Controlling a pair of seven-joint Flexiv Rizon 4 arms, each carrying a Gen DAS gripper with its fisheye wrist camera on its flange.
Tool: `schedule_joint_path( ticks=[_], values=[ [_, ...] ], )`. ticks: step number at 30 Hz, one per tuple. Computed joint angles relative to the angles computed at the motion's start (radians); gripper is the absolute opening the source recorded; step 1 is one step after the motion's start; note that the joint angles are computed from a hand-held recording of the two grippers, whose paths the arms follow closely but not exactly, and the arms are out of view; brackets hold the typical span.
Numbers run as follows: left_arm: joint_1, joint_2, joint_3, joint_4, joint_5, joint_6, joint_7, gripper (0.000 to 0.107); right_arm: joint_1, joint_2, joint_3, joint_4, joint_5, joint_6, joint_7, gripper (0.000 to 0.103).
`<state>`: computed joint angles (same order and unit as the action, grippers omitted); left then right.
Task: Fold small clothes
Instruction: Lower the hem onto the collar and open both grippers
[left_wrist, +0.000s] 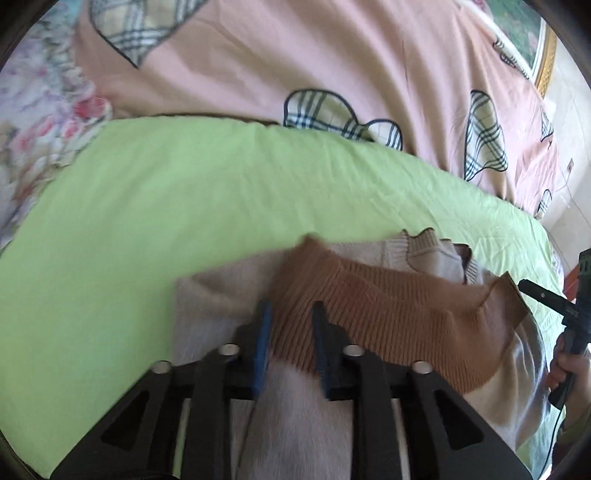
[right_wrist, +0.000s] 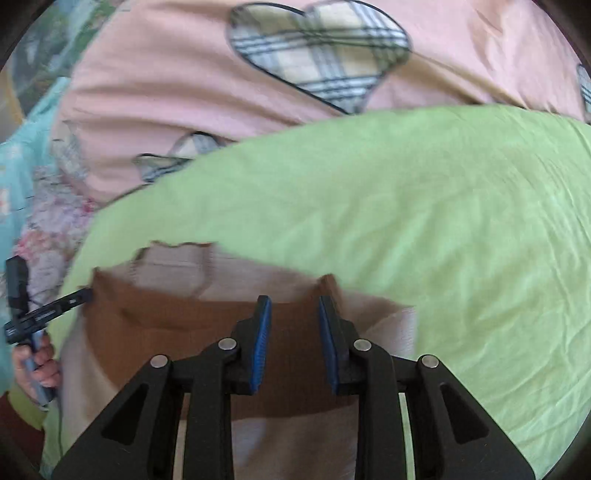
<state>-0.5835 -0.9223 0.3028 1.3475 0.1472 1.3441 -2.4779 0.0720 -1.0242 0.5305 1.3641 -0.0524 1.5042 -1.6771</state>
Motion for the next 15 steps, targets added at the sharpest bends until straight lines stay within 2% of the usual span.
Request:
schedule_joint_path(
  ticks=[1, 3, 5, 8, 9, 11, 12, 13, 14, 15],
  values=[
    [-0.008, 0.011, 0.0, 0.022, 0.003, 0.027, -0.014, 0.031, -0.029, -0.012, 0.058, 0.008, -0.046, -0.011, -0.008, 0.049],
    [-0.025, 0.033, -0.007, 0.072, 0.0, 0.079, -0.029, 0.033, -0.035, -0.016, 0.11, 0.004, -0.019, -0.061, -0.097, 0.069],
    [-0.078, 0.048, 0.04, 0.098, -0.002, 0.067, -0.056, 0.04, -0.014, -0.017, 0.13, -0.001, -0.024, -0.109, -0.163, 0.069],
    [-0.159, 0.051, 0.122, 0.083, 0.028, -0.029, -0.104, 0.048, 0.125, -0.004, -0.002, -0.036, -0.042, -0.153, -0.119, 0.069],
    [-0.168, 0.049, 0.136, 0.072, 0.044, -0.068, -0.116, 0.054, 0.165, -0.002, -0.049, -0.045, -0.047, -0.174, -0.103, 0.069],
    [-0.164, 0.053, 0.131, 0.072, 0.069, -0.11, -0.128, 0.056, 0.236, -0.007, -0.133, -0.066, -0.056, -0.235, -0.072, 0.069],
    [-0.142, 0.055, 0.104, 0.075, 0.071, -0.121, -0.117, 0.056, 0.253, -0.011, -0.154, -0.069, -0.055, -0.238, -0.072, 0.056],
    [-0.12, 0.053, 0.076, 0.07, 0.072, -0.144, -0.102, 0.056, 0.262, -0.019, -0.161, -0.075, -0.049, -0.227, -0.077, 0.034],
    [-0.111, 0.055, 0.063, 0.07, 0.082, -0.164, -0.099, 0.056, 0.251, -0.026, -0.145, -0.089, -0.033, -0.231, -0.085, 0.024],
    [-0.102, 0.049, 0.052, 0.06, 0.091, -0.188, -0.095, 0.052, 0.239, -0.04, -0.121, -0.12, -0.01, -0.248, -0.083, 0.005]
  ],
)
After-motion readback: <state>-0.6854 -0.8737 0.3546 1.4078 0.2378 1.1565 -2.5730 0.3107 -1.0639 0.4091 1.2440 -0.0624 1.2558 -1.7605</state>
